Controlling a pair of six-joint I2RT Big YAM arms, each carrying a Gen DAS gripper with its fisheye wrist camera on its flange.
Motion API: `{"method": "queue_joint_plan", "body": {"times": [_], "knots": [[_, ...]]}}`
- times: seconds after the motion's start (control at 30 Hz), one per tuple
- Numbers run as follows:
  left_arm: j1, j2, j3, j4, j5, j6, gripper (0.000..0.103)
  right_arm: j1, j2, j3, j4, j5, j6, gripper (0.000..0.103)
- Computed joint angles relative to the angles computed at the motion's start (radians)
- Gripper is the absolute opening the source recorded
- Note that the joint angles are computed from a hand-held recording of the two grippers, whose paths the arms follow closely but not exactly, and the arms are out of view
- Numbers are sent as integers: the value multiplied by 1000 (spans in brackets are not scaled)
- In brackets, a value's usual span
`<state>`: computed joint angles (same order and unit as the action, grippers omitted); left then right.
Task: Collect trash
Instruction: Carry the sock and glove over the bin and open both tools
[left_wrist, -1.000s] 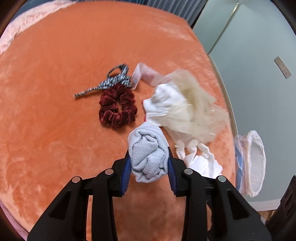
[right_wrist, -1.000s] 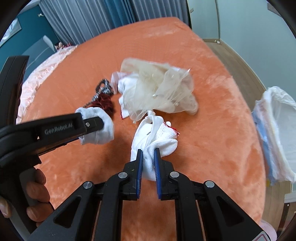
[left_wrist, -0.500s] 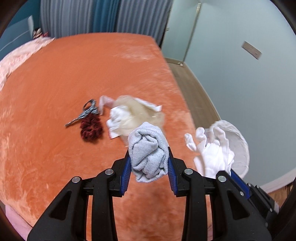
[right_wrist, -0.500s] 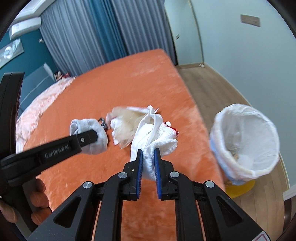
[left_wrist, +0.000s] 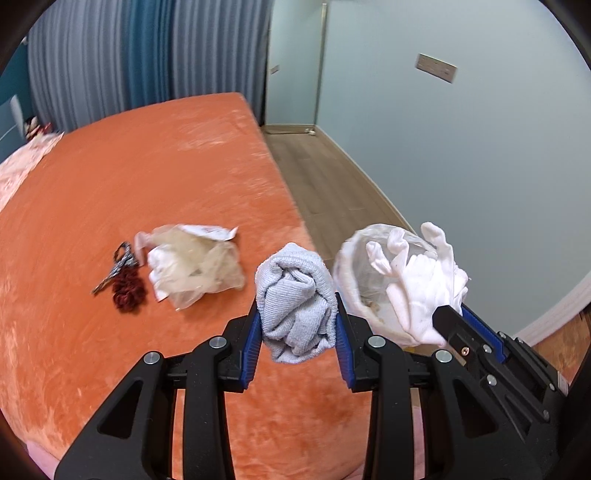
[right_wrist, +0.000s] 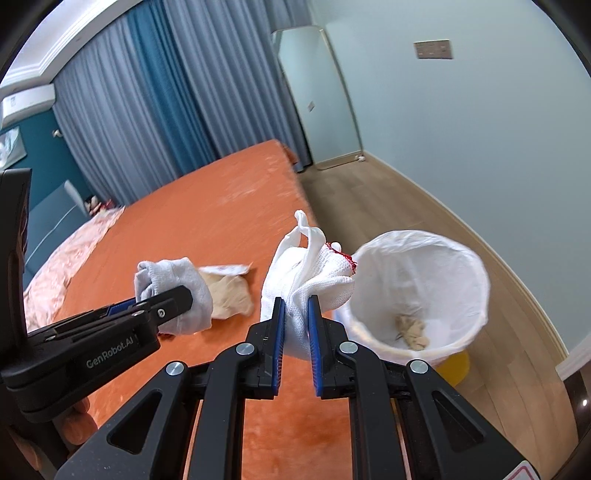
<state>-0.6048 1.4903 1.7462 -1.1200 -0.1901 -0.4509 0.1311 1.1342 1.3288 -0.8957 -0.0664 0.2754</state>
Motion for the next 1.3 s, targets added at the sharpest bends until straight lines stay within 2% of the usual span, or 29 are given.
{"method": "queue_joint_plan", "body": {"times": [0.37,0.57,0.87,1.03,1.17,1.2,1.23,1.27,1.3], "knots": [[-75,106,128,-26,-14,41,34,-132,-26,-22,9,-39,-5,12],[-85,175,195,-33,10,73,34,-185,-11,-22,13,-47,-21,12],[-84,316,349,-62,63,119,35,-237,66,13,34,-51,-49,12],[-78,420,488,-117,97,123,36,-257,110,31,46,-54,-61,13],[-71,470,553,-132,118,122,37,-261,144,53,51,-46,-72,15],[-70,479,566,-135,124,123,40,-262,151,58,52,-48,-74,18],[-67,490,579,-138,128,122,48,-261,158,63,51,-45,-73,18],[-67,502,600,-148,126,118,61,-259,162,65,55,-38,-70,18],[-65,502,599,-144,117,106,64,-257,165,69,53,-33,-69,18]]}}
